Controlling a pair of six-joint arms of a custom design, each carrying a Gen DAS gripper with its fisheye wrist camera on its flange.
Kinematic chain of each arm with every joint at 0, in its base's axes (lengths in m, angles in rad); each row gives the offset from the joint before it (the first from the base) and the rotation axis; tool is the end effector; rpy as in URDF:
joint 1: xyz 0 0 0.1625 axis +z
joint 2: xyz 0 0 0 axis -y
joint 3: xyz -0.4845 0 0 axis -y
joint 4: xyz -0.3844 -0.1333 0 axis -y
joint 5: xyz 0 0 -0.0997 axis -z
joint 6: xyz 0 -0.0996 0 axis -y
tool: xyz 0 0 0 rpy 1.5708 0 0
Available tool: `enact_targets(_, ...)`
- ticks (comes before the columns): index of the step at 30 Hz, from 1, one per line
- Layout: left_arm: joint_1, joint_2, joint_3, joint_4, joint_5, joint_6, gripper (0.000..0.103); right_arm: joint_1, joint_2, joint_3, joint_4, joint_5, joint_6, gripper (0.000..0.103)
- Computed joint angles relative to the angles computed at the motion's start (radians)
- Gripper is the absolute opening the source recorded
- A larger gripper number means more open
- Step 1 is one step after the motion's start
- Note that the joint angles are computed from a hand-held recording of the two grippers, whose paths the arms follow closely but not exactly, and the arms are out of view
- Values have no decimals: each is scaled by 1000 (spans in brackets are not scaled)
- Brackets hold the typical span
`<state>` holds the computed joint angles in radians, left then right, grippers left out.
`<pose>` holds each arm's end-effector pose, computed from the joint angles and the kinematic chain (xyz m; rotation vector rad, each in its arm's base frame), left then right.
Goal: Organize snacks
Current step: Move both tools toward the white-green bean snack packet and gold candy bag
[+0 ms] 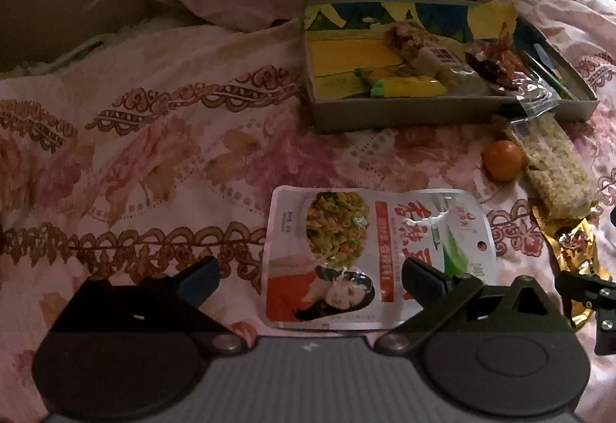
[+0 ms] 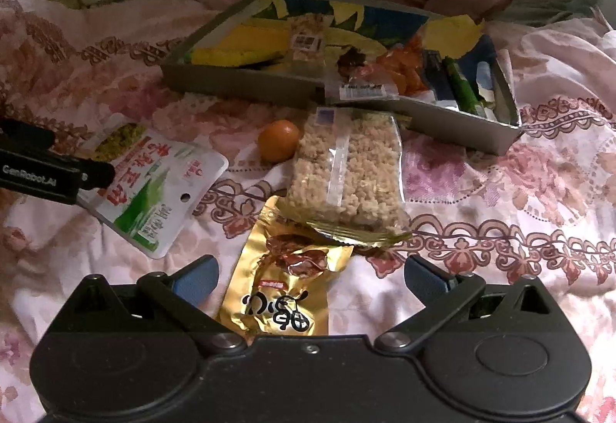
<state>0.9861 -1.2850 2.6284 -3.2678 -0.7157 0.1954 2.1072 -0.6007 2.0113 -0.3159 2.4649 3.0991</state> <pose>-0.0135 -0.3981 0.2261 0.7010 2.1973 -0.6056 0.2527 -0.3162 -0.0443 0.3938 -2.2450 0.7980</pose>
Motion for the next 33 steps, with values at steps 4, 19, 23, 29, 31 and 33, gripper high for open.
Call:
enact_targets(4,4,20,-1,-32,7,38,103,-14,12,-11,16,6,14,102)
enact_targets(19,31,101,-9,-239,-53,325,103,-38,14,-11,-18,-4,23,102)
enact_targets(23,36,129,-16,-296,-78,441,103,-38,16,-12,-19,-2,30,102)
enact_targets(29,84,96,-45,-244,-239,725,103,-38,19,-16,-12,-1,40,102)
enact_targets(31,100,57,-71,-131,-300,812,103,-40,18,-17,-9,-2,41,102)
enact_targets(33,104,35,-95,-45,-324,867,103,-42,17,-18,-7,-4,43,102)
